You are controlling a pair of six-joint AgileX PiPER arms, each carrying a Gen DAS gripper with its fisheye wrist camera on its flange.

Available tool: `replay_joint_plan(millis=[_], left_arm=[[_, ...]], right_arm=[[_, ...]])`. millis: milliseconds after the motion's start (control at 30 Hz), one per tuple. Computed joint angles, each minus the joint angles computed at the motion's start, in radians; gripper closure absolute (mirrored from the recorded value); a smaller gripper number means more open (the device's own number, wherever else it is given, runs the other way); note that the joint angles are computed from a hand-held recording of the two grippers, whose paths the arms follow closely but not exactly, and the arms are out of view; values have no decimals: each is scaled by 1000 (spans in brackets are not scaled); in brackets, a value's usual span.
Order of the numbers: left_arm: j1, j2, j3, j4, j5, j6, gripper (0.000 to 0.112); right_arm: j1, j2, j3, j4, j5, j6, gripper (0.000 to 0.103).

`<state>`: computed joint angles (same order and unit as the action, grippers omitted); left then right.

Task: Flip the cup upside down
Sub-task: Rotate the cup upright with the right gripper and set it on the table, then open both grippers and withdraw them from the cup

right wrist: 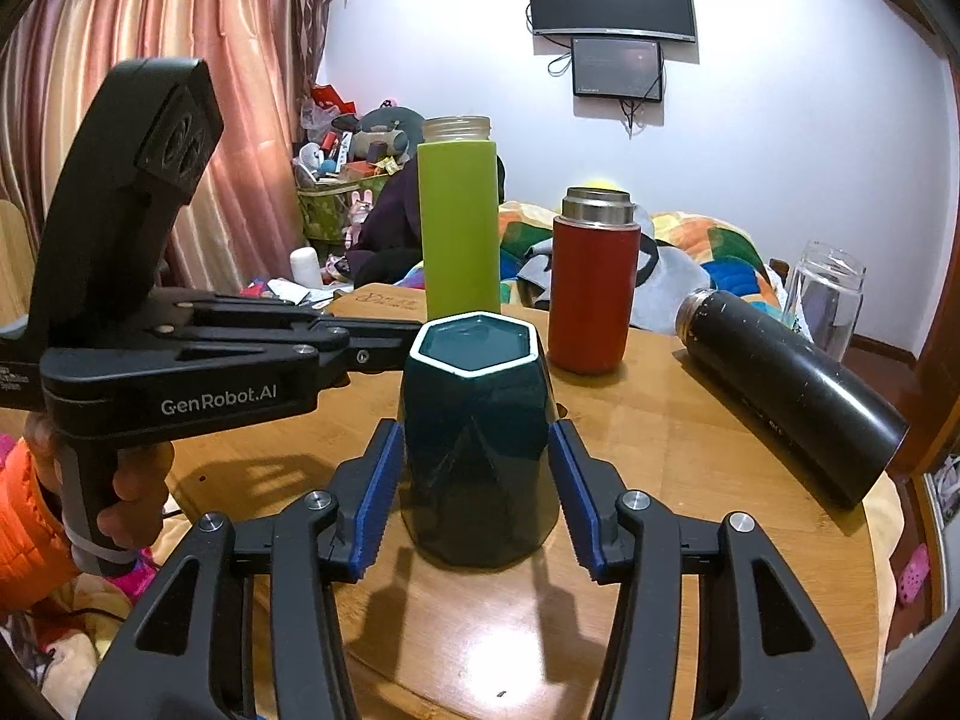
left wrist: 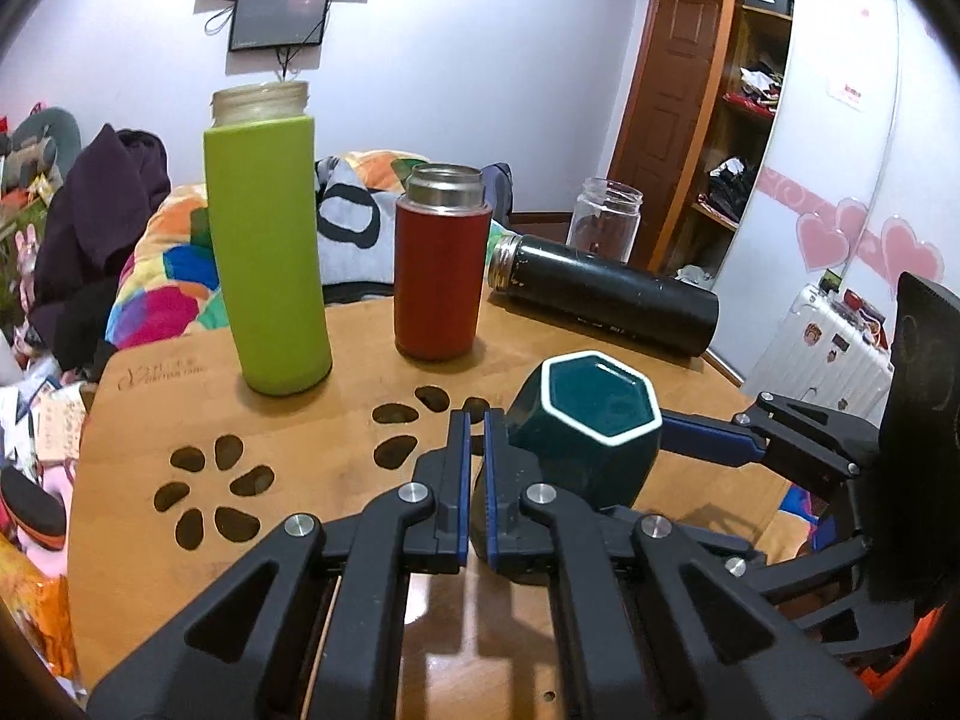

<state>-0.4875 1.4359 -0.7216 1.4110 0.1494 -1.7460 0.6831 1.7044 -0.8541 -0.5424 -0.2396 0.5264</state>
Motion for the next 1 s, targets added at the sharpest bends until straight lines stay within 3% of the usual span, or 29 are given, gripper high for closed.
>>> replay_joint_plan(millis=[167,400,567,700,800,867,933,1000], left_arm=[[-27,-60,27,-35,70,17,110],[-150,-168,54,-65,257,15,110],[-290,-218,48,-111,430,26,109],[-376,-272,47,-149,526,19,106],[-439,-303,46,-145,595,-18,92],[-488,-310,49,-125,661,-59,66],[-574,-300,43,-93,784,-111,53],[-628,-293,39,-81,856,-133,48]], right_arm=[[-17,-42,30,-43,-18,50,57],[-38,-127,61,-127,-2,168,56],[-34,-211,98,-11,22,76,52],[-19,-285,129,145,51,-64,46],[-3,-334,143,283,67,-193,36],[14,-367,161,448,64,-350,26],[32,-394,172,610,60,-503,16],[43,-416,172,716,68,-595,11]])
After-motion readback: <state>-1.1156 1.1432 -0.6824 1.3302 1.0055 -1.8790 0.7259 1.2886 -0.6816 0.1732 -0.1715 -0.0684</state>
